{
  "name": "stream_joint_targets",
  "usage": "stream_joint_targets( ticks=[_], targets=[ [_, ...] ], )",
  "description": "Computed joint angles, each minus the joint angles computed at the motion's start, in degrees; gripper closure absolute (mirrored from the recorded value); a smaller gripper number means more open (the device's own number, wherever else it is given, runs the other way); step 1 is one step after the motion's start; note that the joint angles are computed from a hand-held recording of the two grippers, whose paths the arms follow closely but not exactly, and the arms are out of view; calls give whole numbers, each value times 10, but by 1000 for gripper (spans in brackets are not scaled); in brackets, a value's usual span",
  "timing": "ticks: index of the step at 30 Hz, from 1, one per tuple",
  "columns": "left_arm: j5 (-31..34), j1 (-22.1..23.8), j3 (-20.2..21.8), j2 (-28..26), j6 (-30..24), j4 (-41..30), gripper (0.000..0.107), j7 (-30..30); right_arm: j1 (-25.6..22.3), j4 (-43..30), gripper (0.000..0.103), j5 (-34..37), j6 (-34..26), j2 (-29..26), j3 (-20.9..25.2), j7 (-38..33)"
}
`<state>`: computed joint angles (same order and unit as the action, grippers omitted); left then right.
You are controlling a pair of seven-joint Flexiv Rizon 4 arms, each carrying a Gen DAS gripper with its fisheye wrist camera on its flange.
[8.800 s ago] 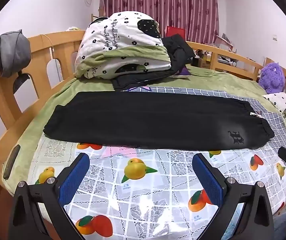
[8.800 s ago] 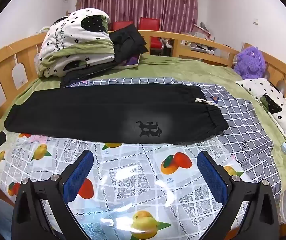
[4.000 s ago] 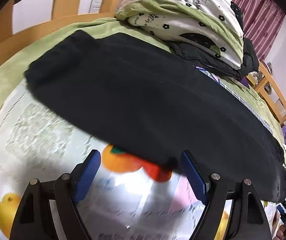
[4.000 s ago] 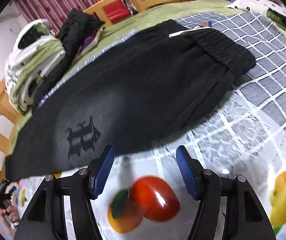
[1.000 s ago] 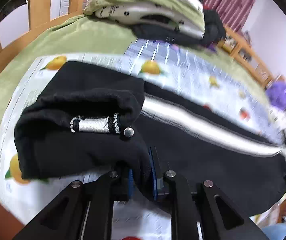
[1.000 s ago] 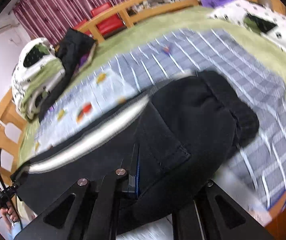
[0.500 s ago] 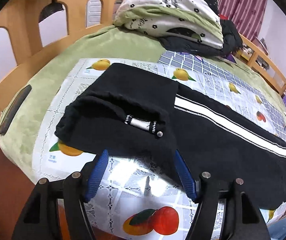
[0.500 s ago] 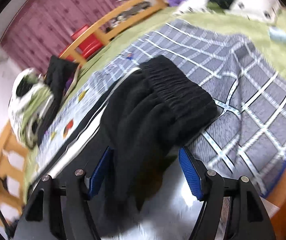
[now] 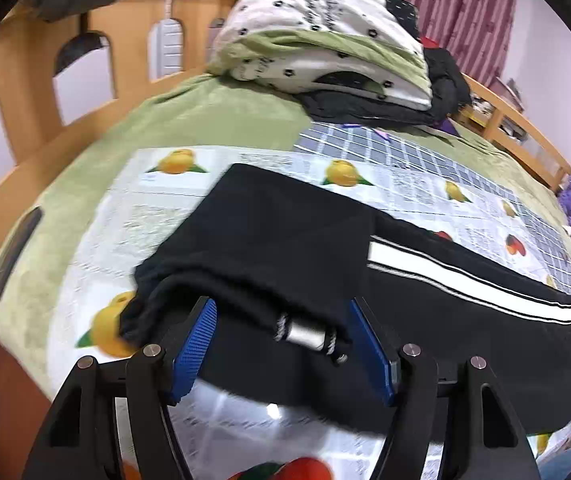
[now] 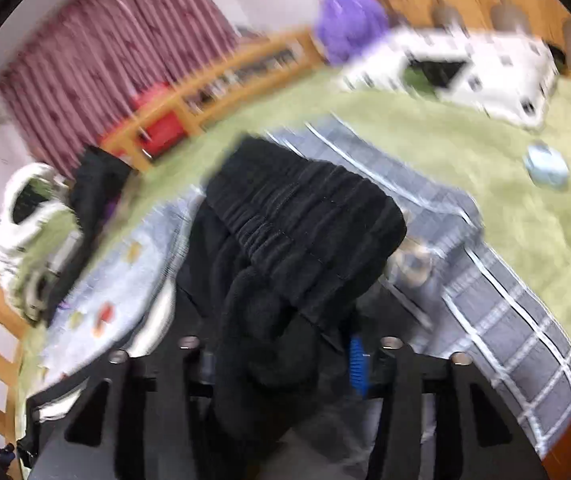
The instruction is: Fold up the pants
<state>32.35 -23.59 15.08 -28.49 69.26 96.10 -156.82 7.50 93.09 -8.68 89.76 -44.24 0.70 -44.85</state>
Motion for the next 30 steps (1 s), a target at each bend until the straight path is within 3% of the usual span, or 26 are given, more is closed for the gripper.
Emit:
stream_joint_targets(
  ticks=[1, 2, 3, 5, 7, 8, 10, 12, 13, 15, 17, 19, 20, 21, 22, 25, 26, 28, 30],
  targets=[
    [-9, 10, -11, -4, 7, -3, 41, 13, -25, -12, 53, -22, -36, -4, 28, 4],
    [-21, 20, -22, -10, 19, -5, 41, 28, -36, -5, 53, -54, -35, -2, 37, 27],
    [-37, 33, -38, -17, 36, -6, 39, 52, -31, 20, 53, -48, -44, 11, 28, 12],
    [-66, 44, -56, -35, 42, -16, 32, 106, 17, 83, 51, -82, 14, 37, -46, 62],
    [-60, 11, -30, -55, 0, -49, 32, 122, 97, 128, 48, -40, 37, 61, -133, 60],
    [-50, -13, -9, -70, -52, -77, 31, 123, 134, 143, 48, 14, 44, 68, -164, 24],
    [-41, -35, 3, -96, -149, -124, 32, 126, 186, 146, 48, 100, 32, 82, -194, -42],
    [-28, -27, 1, -104, -136, -125, 63, 106, 207, 150, 48, 94, 32, 86, -212, -39],
    [-37, -9, -12, -98, -113, -113, 91, 110, 226, 154, 48, 94, 32, 90, -228, -37],
    [-40, 2, -4, -81, -75, -97, 91, 83, 257, 162, 48, 89, 33, 97, -251, -36],
    [-4, -12, 36, -67, -58, -108, 92, 40, 295, 167, 48, 88, 37, 96, -284, -27],
    [0, 10, 37, -62, -62, -133, 85, 45, 310, 151, 48, 88, 32, 88, -289, -25],
    [-12, 28, 24, -61, -75, -145, 72, 66, 309, 143, 48, 86, 31, 83, -284, -24],
    [-26, 35, 19, -61, -124, -166, 65, 91, 296, 130, 48, 61, 29, 79, -266, -8],
    [-16, 26, 29, -61, -173, -188, 53, 89, 295, 117, 48, 62, 21, 74, -259, -13],
    [56, 9, 48, -46, -172, -188, 36, 35, 273, 78, 48, 31, 3, 59, -224, -9],
    [65, 14, 42, -41, -161, -179, 35, 29, 264, 68, 48, 5, 3, 54, -212, 2],
    [65, 33, 19, -36, -139, -160, 35, 34, 266, 31, 48, 23, -10, 37, -201, -33],
    [51, 55, -2, -46, -123, -152, 35, 51, 236, -12, 48, -4, -24, 20, -154, -47]
  ],
)
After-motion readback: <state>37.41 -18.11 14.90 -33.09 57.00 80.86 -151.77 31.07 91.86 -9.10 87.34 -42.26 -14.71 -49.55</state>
